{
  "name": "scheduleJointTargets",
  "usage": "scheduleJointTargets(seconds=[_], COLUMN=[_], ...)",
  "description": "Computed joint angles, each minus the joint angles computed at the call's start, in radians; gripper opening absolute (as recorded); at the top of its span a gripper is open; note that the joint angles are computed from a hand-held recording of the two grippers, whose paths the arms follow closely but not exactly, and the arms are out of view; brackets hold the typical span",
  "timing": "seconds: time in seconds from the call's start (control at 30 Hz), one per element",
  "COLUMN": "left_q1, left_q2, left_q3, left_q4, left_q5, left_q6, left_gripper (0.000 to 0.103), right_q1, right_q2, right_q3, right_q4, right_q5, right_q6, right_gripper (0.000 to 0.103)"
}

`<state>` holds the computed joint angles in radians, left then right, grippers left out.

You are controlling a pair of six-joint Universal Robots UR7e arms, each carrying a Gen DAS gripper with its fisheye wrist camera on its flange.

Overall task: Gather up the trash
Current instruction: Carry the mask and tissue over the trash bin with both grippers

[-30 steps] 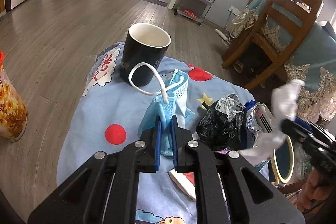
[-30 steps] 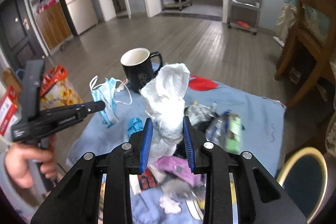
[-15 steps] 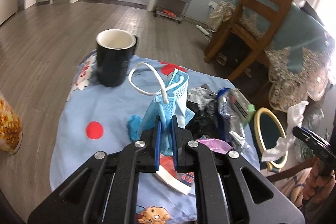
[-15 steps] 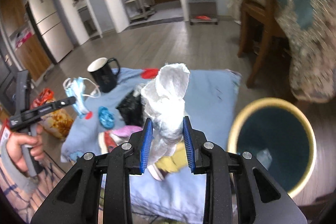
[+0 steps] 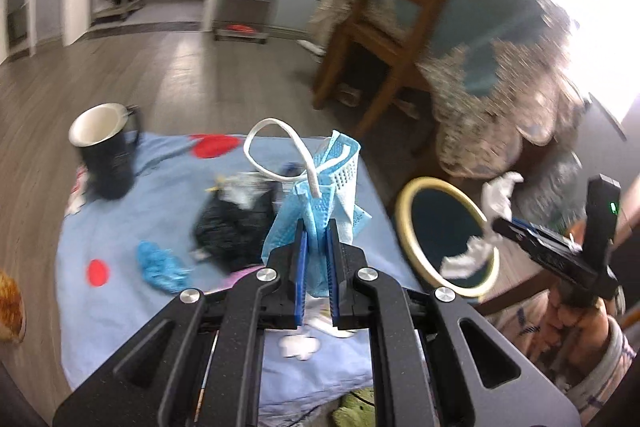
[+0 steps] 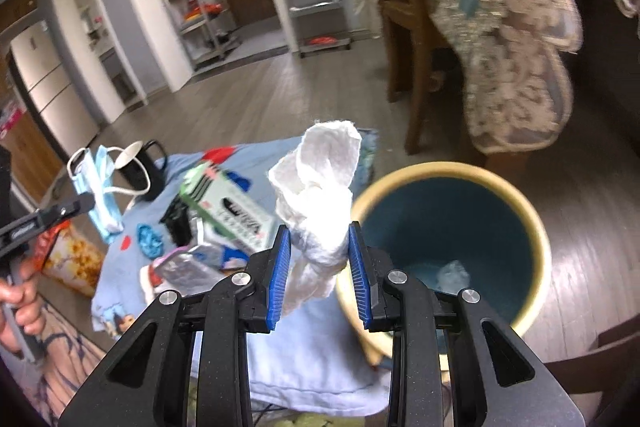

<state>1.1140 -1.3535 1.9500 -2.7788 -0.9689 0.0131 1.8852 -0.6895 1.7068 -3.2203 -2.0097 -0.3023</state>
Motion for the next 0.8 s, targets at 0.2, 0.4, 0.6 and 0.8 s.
scheduleJointTargets(seconds=[0.2, 0.4, 0.6, 0.8], left_q1=[-0.055, -0.085, -0.081, -0.07], left_q2=[0.109, 0.261, 0.418, 0.537], left_q3=[-0.046, -0.131, -0.239, -0.331], left_q4=[0.042, 0.077, 0.113, 0.15], left_q5=[-0.024, -0.055, -0.088, -0.089], left_q6=[0.018, 0.034, 0.02, 0.007], left_gripper=[0.008, 0.008, 0.008, 0.008], right_q1=[-0.034, -0.07, -0.1, -0.12], right_q2=[-0.031, -0.051, -0.059, -0.054], right_q3=[0.043, 0.075, 0.084, 0.08], right_q4=[-0.081, -0.148, -0.173, -0.156], right_q5=[-0.011, -0.029, -0.068, -0.105], right_q6=[0.05, 0.078, 0.113, 0.136], right_gripper=[0.031, 0.032, 0.032, 0.032])
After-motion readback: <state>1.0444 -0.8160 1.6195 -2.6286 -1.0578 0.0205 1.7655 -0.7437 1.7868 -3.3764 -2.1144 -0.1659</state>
